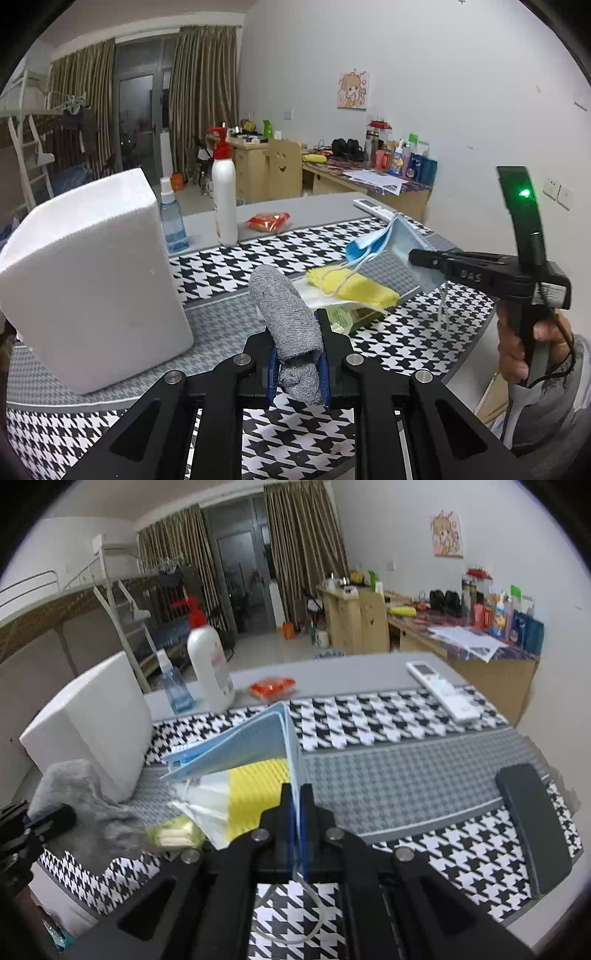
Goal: Organize soft objects
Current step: 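Lift the sock and mask and carry both over the white foam box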
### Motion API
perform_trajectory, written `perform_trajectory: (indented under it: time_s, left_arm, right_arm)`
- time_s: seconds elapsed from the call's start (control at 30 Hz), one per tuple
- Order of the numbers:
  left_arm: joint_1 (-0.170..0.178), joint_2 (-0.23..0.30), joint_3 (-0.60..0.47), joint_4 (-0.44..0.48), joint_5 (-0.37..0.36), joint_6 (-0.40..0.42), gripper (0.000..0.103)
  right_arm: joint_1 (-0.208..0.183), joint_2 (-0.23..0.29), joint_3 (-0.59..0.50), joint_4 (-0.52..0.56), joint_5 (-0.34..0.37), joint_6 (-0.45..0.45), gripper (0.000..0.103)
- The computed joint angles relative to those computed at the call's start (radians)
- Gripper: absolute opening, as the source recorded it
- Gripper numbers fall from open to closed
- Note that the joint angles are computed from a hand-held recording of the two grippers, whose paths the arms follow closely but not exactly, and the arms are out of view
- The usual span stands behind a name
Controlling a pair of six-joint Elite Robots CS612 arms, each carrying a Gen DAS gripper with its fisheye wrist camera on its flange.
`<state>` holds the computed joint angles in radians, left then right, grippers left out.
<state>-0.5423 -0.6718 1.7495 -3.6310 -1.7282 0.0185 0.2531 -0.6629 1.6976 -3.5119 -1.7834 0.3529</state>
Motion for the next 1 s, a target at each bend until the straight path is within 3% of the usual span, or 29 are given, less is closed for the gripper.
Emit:
perform_trajectory:
  time_s: [1.0]
  left_arm:
    - [0.008, -0.017, -0.048, -0.107, 0.07, 0.022, 0.018]
  right_arm:
    - [0.015, -0.014, -0.03, -0.152, -0.01, -0.058, 0.005]
